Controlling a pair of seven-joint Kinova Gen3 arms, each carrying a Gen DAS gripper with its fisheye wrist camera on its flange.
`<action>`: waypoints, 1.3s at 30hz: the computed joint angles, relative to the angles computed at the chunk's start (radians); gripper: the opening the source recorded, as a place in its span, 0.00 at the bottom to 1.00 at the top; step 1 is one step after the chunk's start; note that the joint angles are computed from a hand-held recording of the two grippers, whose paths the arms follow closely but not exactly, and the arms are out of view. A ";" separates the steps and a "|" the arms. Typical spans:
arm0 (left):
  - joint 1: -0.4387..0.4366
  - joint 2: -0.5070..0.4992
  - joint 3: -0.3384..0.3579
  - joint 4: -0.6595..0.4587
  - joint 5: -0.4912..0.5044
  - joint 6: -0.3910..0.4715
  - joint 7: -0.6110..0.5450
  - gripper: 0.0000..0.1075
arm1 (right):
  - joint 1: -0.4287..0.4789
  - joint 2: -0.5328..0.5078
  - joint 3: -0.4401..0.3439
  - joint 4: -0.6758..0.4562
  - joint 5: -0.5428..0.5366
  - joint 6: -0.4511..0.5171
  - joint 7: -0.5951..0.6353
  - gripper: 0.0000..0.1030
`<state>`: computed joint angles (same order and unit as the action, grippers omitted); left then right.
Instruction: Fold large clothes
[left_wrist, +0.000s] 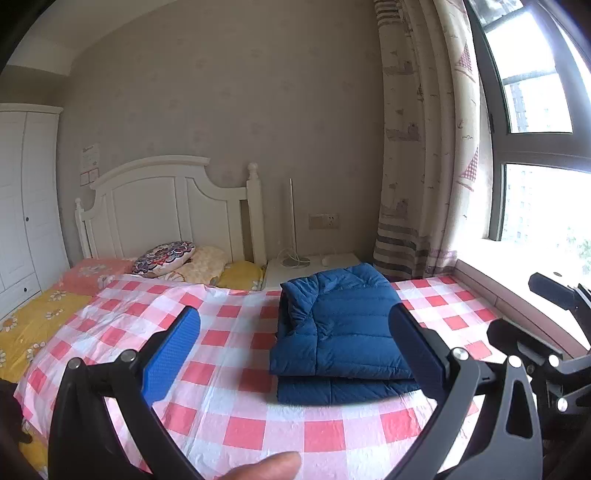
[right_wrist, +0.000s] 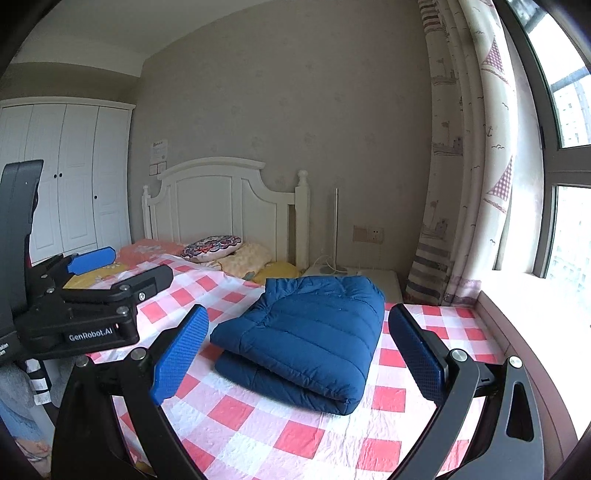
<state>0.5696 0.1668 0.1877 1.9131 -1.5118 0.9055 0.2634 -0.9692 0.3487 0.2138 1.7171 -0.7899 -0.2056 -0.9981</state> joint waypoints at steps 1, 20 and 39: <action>-0.001 0.000 0.000 0.000 0.001 -0.001 -0.001 0.94 | 0.001 0.000 -0.001 0.001 0.000 -0.002 -0.001 0.93; -0.004 0.014 -0.013 -0.009 0.032 -0.026 -0.047 0.94 | 0.019 0.007 0.002 0.001 0.059 0.026 -0.109 0.93; -0.001 0.014 -0.016 0.001 0.040 -0.029 -0.050 0.94 | -0.063 0.020 0.106 -0.006 0.129 0.059 -0.219 0.93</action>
